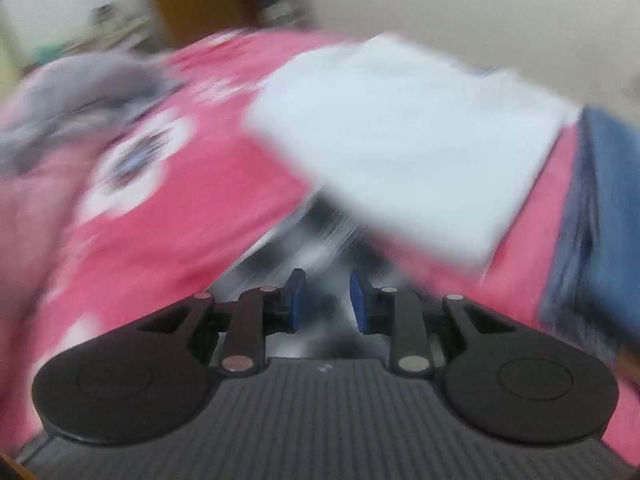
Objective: Fold clothes
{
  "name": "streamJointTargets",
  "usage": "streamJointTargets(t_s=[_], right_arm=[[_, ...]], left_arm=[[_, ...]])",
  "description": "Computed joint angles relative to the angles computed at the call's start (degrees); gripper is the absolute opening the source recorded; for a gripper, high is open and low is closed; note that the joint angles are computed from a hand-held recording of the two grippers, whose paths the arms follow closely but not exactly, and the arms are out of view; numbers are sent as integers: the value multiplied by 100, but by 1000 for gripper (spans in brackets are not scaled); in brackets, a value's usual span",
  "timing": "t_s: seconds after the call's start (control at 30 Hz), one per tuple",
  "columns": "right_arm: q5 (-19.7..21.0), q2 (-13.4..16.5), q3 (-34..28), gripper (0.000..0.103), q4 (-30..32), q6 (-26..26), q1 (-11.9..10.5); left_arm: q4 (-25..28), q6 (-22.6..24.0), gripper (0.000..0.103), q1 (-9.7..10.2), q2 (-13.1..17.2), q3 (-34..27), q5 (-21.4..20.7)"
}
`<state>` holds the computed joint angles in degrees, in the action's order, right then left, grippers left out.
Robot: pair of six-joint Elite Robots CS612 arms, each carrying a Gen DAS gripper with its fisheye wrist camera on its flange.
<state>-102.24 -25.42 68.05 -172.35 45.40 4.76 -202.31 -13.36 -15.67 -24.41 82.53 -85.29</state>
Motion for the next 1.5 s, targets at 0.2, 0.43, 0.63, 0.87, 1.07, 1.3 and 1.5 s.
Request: streamJointTargets(t_s=[0.2, 0.43, 0.63, 0.87, 1.07, 1.3, 1.5], right_arm=[[2059, -749, 1334, 24, -976, -1087, 244], [2681, 62, -43, 24, -484, -2823, 907], [1776, 273, -33, 23, -396, -3732, 1325], [714, 62, 279, 25, -928, -3595, 1222], [402, -113, 1078, 26, -1527, -2970, 941], [-2, -135, 1183, 24, -1515, -1378, 507], [-400, -640, 2173, 20, -2270, 273, 478]], left_arm=[[29, 643, 81, -111, -195, 257, 84], [370, 834, 81, -249, -403, 576, 461], [208, 858, 82, -186, -426, 778, 394], [101, 804, 83, -182, -407, 790, 417], [98, 709, 84, -191, -392, 775, 440], [158, 602, 84, -210, -418, 789, 518], [127, 416, 84, -168, -590, 1038, 465]])
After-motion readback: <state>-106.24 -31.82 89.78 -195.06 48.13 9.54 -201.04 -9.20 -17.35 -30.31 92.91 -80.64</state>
